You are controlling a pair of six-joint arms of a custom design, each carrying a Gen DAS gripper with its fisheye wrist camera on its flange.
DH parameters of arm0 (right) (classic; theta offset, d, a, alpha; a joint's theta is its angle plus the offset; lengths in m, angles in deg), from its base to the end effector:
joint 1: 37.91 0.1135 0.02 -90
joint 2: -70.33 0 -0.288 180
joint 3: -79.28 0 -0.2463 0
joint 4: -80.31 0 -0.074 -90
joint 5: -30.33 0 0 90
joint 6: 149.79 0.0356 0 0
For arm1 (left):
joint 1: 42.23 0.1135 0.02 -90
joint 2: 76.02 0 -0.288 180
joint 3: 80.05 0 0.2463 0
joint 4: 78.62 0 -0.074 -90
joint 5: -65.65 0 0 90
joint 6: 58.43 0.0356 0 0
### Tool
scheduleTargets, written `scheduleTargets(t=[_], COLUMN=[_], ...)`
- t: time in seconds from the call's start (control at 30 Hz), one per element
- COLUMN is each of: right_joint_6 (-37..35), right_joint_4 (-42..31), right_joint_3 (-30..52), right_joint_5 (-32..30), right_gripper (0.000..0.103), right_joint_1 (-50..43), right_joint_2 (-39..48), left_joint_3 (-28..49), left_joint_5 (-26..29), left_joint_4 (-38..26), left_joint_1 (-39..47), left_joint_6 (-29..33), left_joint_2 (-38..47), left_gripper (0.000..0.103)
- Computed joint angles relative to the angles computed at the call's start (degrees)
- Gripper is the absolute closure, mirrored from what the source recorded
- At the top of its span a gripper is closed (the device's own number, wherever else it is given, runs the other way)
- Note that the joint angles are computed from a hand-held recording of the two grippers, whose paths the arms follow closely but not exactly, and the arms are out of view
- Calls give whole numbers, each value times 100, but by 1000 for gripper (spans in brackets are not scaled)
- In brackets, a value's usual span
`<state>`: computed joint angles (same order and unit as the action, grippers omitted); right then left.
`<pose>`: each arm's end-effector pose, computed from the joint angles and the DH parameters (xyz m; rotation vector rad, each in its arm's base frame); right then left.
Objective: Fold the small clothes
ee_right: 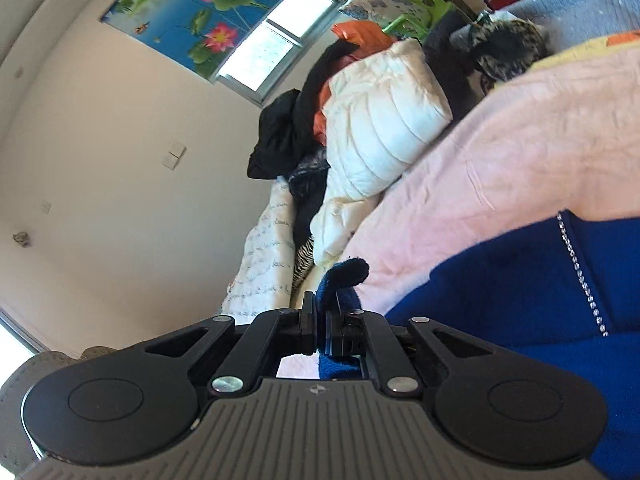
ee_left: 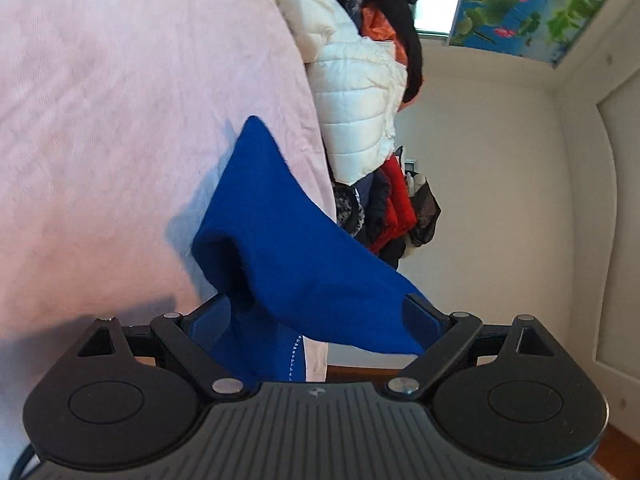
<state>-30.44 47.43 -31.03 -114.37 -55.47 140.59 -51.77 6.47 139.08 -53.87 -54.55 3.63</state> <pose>0.2451 -0.0471 0.3300 0.2857 2.0566 1.1397 0.2154 -0.0630 0.1797 -0.9002 1.9291 -1.6090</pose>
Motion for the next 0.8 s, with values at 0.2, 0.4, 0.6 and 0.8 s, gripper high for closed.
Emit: scheduleTargets(t=[0.2,0.4,0.6,0.8], right_joint_6=[-348,-1158,-3833,-6324], right_joint_4=[-627,-1443,-3807,-5236], right_joint_3=[598,701,1022,690], right_joint_5=[-421,-1213,-1832,-1392], right_gripper=[94,94,94,94], right_joint_1=[-407,-1777,-3777,-5470], right_joint_2=[-223,-301,406,1678], left_joint_3=[537,1349,1989,2451], left_joint_5=[-605,-659,-1047,-1548], left_joint_4=[278,-1079,-1819,-2610], left_joint_1=[-245,-325,-1051,-1934], left_joint_6=[-662,-231,523,1424], left_joint_2=[994,1059,1034,1149], left_gripper=[10,81,96,97])
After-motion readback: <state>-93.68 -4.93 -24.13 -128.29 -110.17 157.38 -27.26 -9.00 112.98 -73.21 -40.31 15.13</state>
